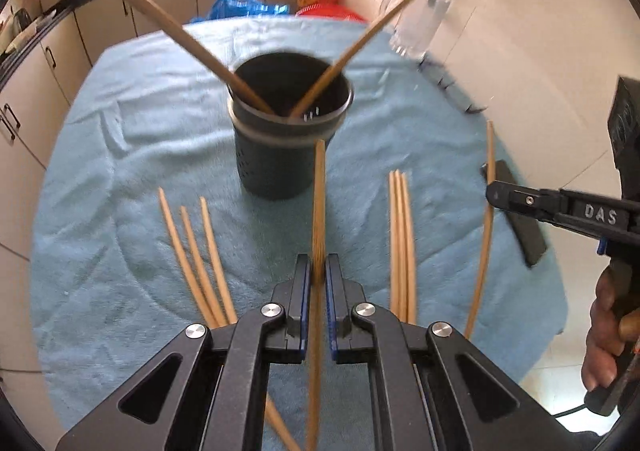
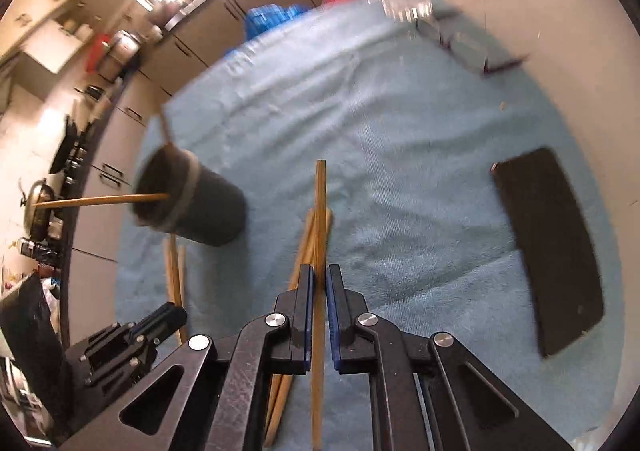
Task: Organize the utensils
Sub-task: 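Carry the left tool's chopstick upright into the cup and open while the right tool does likewise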
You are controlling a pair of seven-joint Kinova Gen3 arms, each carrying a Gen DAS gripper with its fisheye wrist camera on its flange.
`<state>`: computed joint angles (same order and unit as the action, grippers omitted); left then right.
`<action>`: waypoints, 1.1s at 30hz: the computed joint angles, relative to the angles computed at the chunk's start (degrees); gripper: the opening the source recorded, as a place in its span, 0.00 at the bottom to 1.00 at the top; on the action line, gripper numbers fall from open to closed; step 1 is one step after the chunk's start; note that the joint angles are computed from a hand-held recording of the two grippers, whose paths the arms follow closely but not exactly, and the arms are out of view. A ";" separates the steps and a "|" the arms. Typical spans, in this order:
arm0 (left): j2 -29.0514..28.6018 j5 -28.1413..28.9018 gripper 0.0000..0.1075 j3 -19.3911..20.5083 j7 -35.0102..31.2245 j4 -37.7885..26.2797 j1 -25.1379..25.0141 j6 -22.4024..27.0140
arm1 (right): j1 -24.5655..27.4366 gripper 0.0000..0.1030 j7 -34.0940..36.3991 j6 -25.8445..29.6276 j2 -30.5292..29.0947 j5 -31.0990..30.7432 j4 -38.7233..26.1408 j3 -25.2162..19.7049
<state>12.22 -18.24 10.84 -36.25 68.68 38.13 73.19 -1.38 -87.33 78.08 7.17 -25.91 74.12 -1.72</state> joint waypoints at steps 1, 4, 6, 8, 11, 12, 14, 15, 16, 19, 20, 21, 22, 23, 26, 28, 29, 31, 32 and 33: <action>-1.35 -0.07 0.06 0.00 -0.15 1.01 -0.02 -0.24 | 0.27 0.07 0.80 -1.24 -2.05 -0.53 1.23 0.02; -3.67 -0.66 0.06 0.55 -0.60 2.14 -0.50 -0.88 | -0.82 0.07 0.75 -5.03 -7.05 0.63 4.24 0.01; -4.90 -1.04 0.06 1.13 -0.78 2.98 -0.94 -1.51 | -1.74 0.07 0.07 -6.98 -10.18 1.76 5.89 0.31; -6.27 -1.09 0.06 1.74 -1.11 3.98 -1.58 -2.31 | -3.04 0.07 -1.30 -9.32 -13.35 3.82 7.70 -0.07; -6.53 -2.24 0.06 2.78 -1.08 3.40 -1.67 -2.25 | -4.92 0.07 -2.92 -11.09 -16.43 7.42 8.95 -0.69; -6.27 -2.89 0.06 3.07 -0.70 2.88 -1.48 -1.99 | -5.44 0.07 -2.91 -11.13 -17.00 7.77 9.07 -0.43; -6.40 -4.53 0.06 3.54 0.75 2.22 -0.63 -0.98 | -6.53 0.07 -2.09 -11.71 -17.82 7.48 9.17 0.22; -6.44 -5.87 0.06 3.80 1.99 1.86 0.07 -0.21 | -6.96 0.07 -1.49 -11.82 -17.85 7.03 9.14 0.71; -6.34 -7.30 0.06 4.07 3.40 1.36 0.84 0.82 | -7.38 0.07 -0.62 -11.95 -17.80 6.59 9.02 1.10; -5.83 -10.28 0.06 4.48 7.06 -0.14 2.68 3.73 | -8.24 0.07 3.13 -11.55 -16.88 3.93 8.20 2.87; -5.65 -10.99 0.06 4.49 8.14 -0.45 3.19 4.37 | -8.21 0.07 4.45 -11.44 -16.65 3.01 7.97 3.42; -5.41 -11.75 0.06 4.53 9.10 -0.91 3.76 5.10 | -8.11 0.07 5.56 -11.43 -16.58 2.25 7.96 3.75; -5.04 -12.69 0.06 4.57 10.10 -1.46 4.46 5.96 | -8.02 0.07 7.42 -11.06 -16.50 0.94 7.72 4.51; -4.59 -13.69 0.06 4.57 11.13 -2.10 5.24 6.97 | -7.85 0.07 8.53 -10.89 -16.65 0.31 7.73 4.70; -3.40 -15.44 0.06 4.24 13.55 -4.20 7.31 9.55 | -7.18 0.07 12.51 -9.61 -16.10 -2.78 7.59 6.24; -2.70 -16.49 0.06 3.85 14.85 -5.47 8.64 10.99 | -6.45 0.07 15.11 -8.58 -15.62 -4.80 7.26 7.06; -2.25 -16.98 0.06 3.68 15.41 -6.46 9.36 11.91 | -6.00 0.07 16.44 -8.27 -15.43 -5.85 7.19 7.44; -1.48 -17.75 0.06 3.16 16.00 -7.82 10.49 13.35 | -5.11 0.07 19.00 -7.87 -15.27 -7.69 7.16 8.02; -1.09 -18.18 0.06 2.89 16.28 -8.49 11.09 14.04 | -4.68 0.07 19.77 -7.77 -15.28 -8.28 7.29 8.07; -0.74 -18.51 0.06 2.61 16.48 -9.18 11.61 14.62 | -4.25 0.07 20.63 -7.53 -15.15 -9.09 7.31 8.32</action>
